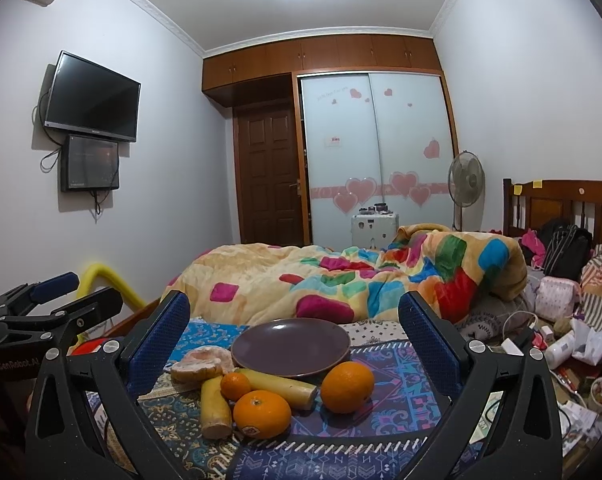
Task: Organize fruits
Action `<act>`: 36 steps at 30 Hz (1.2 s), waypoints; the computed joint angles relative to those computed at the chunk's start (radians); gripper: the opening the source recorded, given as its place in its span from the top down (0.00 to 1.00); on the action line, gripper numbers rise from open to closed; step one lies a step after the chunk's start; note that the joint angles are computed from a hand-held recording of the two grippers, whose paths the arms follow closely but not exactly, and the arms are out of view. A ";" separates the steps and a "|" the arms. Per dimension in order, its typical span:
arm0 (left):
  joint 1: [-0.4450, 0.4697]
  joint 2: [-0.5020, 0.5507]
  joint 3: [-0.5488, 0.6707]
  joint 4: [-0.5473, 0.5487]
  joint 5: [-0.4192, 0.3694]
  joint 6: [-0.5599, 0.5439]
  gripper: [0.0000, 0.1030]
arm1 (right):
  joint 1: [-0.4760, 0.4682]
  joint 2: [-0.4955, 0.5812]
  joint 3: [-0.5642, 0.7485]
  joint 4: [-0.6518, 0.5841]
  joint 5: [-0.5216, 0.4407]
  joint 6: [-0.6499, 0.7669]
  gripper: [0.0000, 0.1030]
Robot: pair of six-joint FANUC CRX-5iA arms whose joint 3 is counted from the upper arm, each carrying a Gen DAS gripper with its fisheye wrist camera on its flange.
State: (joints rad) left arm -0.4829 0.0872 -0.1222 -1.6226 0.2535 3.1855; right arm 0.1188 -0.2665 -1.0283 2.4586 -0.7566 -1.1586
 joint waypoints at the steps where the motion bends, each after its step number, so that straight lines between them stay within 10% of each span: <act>1: 0.002 -0.001 -0.001 0.006 0.000 -0.004 0.00 | -0.005 -0.002 0.000 0.006 0.004 -0.005 0.00; 36: 0.008 0.004 0.000 -0.004 0.003 0.021 0.00 | -0.001 -0.008 -0.009 -0.006 -0.002 -0.003 0.00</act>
